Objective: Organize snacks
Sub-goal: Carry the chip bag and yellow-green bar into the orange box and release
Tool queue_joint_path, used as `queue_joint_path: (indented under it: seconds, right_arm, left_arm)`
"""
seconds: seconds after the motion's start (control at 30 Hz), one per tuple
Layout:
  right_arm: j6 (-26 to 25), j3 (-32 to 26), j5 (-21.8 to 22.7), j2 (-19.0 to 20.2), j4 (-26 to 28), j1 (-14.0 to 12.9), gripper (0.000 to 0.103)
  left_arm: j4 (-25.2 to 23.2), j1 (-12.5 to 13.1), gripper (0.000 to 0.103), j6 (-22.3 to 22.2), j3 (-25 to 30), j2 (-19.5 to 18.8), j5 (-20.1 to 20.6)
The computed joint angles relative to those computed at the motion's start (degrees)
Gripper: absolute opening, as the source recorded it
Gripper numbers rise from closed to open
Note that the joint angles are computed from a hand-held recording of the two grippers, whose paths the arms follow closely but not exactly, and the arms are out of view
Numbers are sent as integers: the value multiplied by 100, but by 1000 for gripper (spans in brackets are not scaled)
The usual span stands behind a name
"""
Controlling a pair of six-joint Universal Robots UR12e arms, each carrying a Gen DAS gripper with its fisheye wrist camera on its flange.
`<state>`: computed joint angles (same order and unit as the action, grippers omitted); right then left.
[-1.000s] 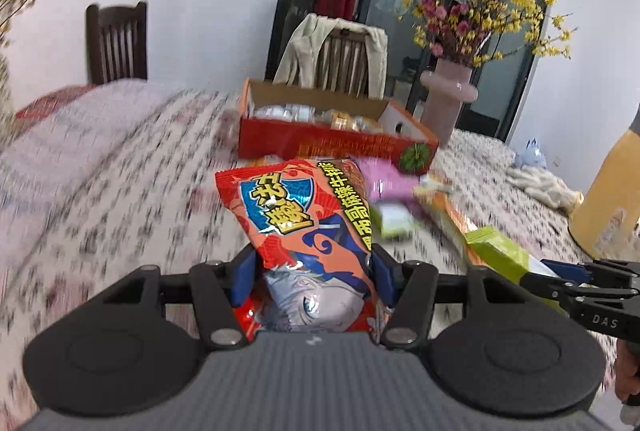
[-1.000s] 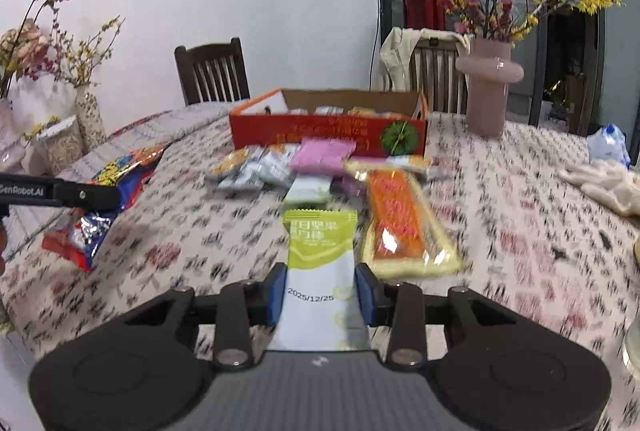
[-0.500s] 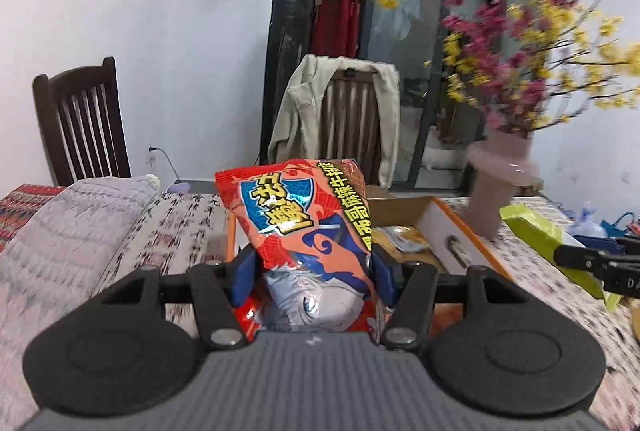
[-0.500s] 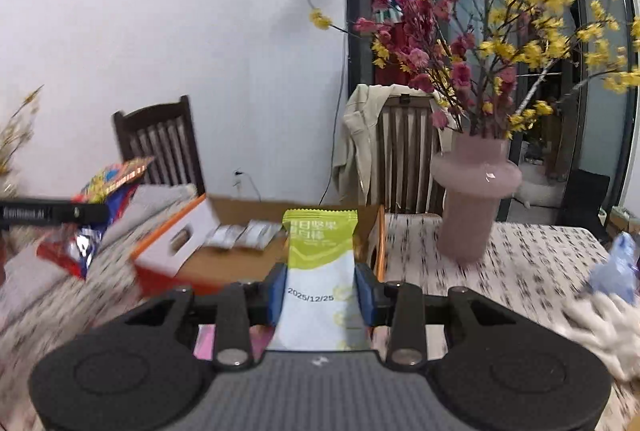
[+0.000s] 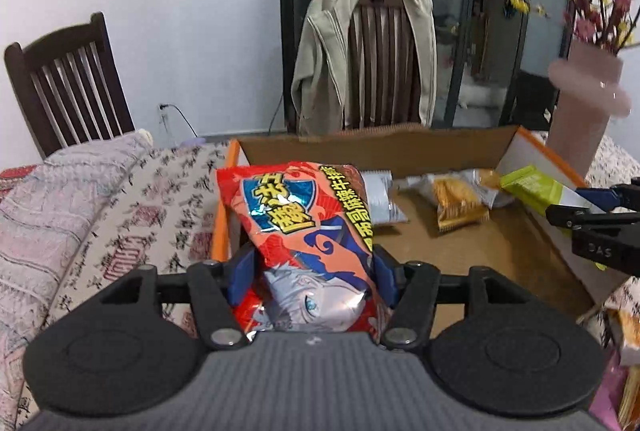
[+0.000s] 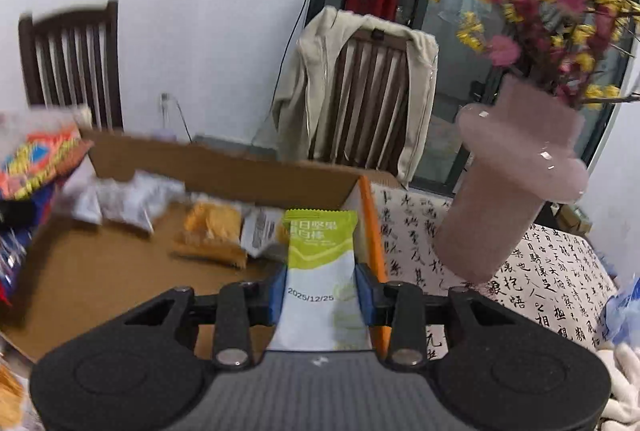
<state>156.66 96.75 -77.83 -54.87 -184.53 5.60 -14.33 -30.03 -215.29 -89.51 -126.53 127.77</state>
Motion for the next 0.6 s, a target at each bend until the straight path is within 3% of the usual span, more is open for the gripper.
queue_joint_path:
  seconds: [0.03,0.07,0.27,0.47,0.6]
  right_arm:
    - [-64,-19,-88,29,34,33,37]
    - [-108,-27,-135,56,41,59,39]
    - [-271,101,-183,22,-164,55,44]
    - [-205,479,346,-447,-129,-183,51]
    - [-29,843,1289,-909,338,-526,58]
  left_arm:
    - [80,-4,75,47,-26,-4,-40]
    - [118,-8,78,49,-44,1,-67]
    - [179,-81,80,-209,-265,234,-173]
    - [204,-293,83,-476,-530,592,8]
    - [253,-555,88,-682,-798,852,222]
